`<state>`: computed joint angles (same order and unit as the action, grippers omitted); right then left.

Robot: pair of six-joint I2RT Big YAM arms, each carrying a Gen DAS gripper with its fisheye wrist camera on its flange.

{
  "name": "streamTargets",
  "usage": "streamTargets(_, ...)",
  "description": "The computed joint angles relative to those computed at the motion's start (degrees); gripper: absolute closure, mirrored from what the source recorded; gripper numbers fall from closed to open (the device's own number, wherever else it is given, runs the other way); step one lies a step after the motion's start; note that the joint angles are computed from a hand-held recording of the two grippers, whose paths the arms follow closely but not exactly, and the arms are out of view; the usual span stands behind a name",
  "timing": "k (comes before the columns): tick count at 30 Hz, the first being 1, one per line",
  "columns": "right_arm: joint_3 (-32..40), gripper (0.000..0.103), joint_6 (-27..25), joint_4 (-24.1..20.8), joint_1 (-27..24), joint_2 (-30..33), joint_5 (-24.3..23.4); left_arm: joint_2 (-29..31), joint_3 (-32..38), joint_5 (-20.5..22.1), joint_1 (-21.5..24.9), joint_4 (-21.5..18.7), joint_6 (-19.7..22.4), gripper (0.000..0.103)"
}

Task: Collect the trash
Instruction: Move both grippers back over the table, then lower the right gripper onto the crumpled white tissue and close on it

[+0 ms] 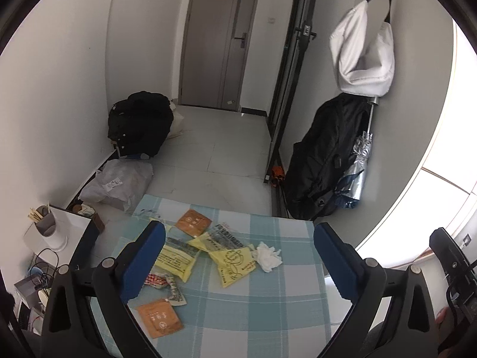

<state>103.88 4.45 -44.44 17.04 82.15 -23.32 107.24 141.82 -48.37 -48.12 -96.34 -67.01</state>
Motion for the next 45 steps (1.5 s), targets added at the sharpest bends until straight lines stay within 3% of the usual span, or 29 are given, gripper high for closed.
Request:
streamTargets(5, -1.35, 0.002, -2.26, 0.93, 5.28, -0.06, 1.3, -9.25, -15.74, 0.31, 1.12, 4.22, -4.43, 0.004)
streamTargets(7, -1.9, 0.002, -2.64, 0.99, 6.89, 0.28, 1.29, -13.45, -22.96, 0.93, 1.59, 7.93, -4.69, 0.004)
streamTargets(11, -2.5, 0.002, -3.39, 0.53, 10.6, 1.46, 2.75, -18.83, -32.2, 1.96, 2.48, 9.46, -7.75, 0.004)
streamTargets(18, -2.2, 0.002, -4.87, -2.63, 15.23, 4.52, 4.41, -28.29, -46.44, 6.02, 5.19, 16.45, -9.57, 0.004)
streamTargets(28, 1.45, 0.002, -7.54, -11.22, 20.83, 11.03, 5.77, -35.28, -54.63, 8.36, 7.98, 18.12, -12.73, 0.004)
streamTargets(32, 3.58, 0.002, -6.58, -14.02, 22.96, 14.03, 3.24, -38.41, -58.14, 10.54, 9.14, 20.76, -14.8, 0.005)
streamTargets(37, 6.37, 0.003, -6.57, -16.6, 25.98, 18.07, 1.51, -40.55, -60.01, 10.77, 9.59, 20.06, -17.47, 0.005)
streamTargets(42, 7.87, 0.009, -6.53, -17.68, 28.71, 21.19, 0.9, -42.87, -62.63, 12.11, 10.67, 19.91, -21.08, 0.005)
streamTargets(45, 9.0, 0.018, -5.22, -18.59, 30.07, 22.96, 1.68, -43.64, -63.59, 12.9, 11.29, 20.18, -22.3, 0.005)
